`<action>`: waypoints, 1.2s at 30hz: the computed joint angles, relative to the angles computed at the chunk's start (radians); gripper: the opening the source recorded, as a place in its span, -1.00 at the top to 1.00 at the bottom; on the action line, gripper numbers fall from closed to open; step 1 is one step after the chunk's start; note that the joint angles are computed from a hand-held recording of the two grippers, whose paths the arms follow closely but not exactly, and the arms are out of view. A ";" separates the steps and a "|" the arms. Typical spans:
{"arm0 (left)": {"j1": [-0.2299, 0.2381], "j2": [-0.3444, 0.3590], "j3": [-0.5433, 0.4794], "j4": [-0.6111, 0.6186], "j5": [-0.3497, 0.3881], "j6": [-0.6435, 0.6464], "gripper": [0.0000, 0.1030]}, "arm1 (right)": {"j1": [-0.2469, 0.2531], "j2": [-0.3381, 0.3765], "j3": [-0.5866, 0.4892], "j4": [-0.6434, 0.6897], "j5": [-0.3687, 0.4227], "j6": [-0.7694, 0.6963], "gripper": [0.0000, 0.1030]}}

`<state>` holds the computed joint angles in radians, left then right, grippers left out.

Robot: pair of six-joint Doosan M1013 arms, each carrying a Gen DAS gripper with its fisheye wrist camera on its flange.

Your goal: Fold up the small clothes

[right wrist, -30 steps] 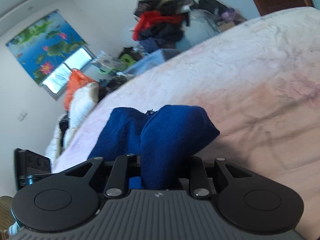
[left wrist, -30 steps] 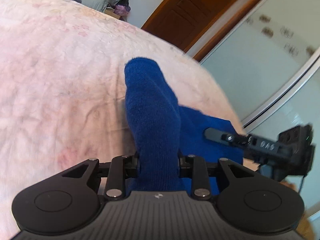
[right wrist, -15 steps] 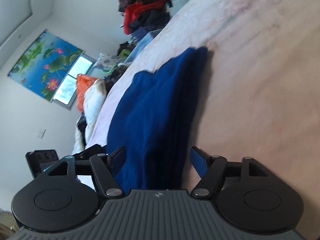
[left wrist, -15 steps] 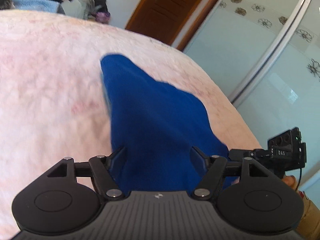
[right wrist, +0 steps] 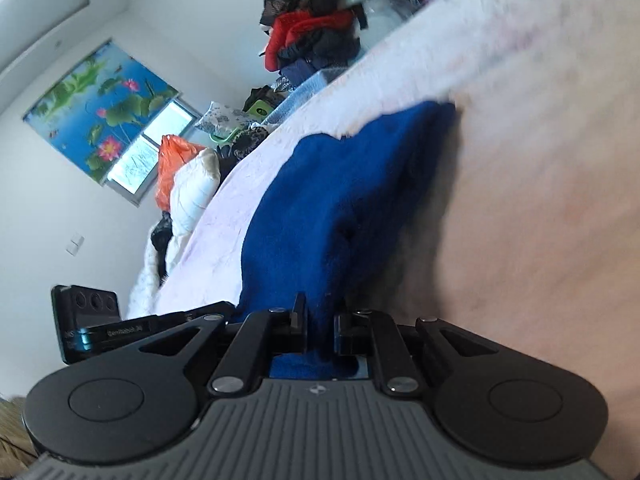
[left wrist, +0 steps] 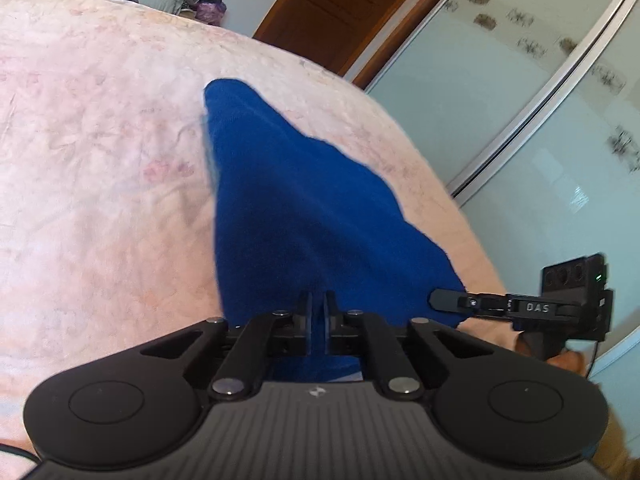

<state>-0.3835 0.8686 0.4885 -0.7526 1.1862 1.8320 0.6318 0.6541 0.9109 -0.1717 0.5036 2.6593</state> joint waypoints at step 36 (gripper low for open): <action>-0.107 -0.188 0.301 0.723 -0.353 -0.279 -0.59 | 0.175 0.192 -0.402 -0.470 0.592 0.159 -0.30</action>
